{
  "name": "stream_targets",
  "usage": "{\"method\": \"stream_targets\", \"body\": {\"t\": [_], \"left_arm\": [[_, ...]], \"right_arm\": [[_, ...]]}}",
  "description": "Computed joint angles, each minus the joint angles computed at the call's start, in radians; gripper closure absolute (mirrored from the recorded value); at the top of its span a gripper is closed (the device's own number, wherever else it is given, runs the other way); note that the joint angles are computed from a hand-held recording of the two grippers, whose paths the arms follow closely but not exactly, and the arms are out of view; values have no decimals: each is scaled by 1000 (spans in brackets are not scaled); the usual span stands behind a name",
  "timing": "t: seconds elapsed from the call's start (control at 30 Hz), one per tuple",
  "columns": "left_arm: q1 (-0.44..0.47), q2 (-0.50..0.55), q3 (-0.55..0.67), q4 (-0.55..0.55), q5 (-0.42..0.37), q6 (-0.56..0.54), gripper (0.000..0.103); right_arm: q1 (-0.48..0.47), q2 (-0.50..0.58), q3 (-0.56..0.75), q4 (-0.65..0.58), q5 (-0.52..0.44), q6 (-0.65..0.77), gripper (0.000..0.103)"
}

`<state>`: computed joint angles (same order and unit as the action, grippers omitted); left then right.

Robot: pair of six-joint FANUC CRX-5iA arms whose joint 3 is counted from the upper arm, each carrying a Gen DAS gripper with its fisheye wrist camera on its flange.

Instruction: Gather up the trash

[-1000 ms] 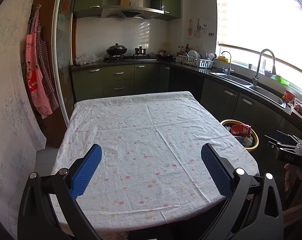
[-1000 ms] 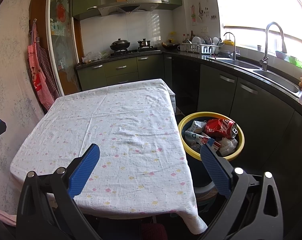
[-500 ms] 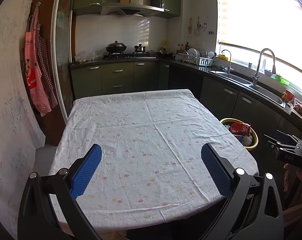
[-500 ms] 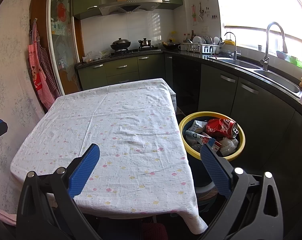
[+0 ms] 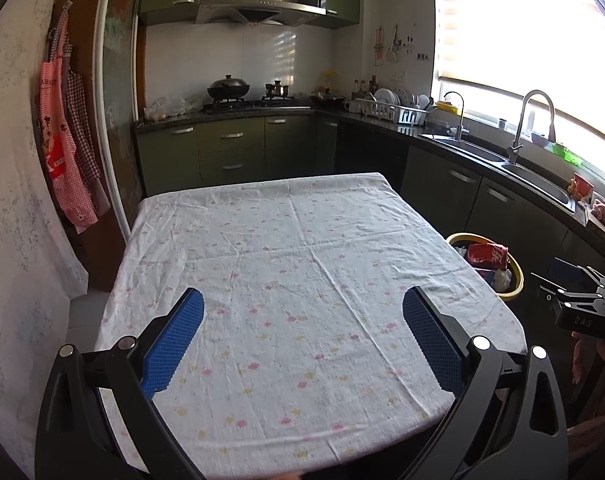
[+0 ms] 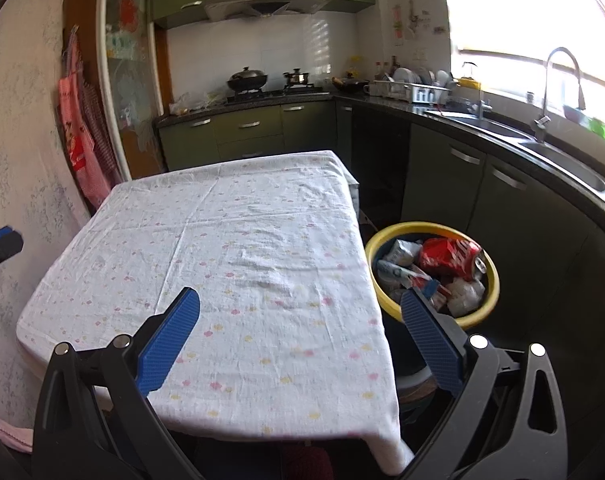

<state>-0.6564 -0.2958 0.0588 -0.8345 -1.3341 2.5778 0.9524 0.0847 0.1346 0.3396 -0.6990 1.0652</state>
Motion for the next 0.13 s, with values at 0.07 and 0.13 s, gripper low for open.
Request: {"method": "stream_targets", "body": {"t": [0.07,0.13], "left_arm": [[105,1,-14,59,58,-43,5],[209,14,-25,115,105,-92,5]], "right_arm": [[-11,82,123,-65,-58,85,7],[-21,147,221,-113,-107,138,7]]}}
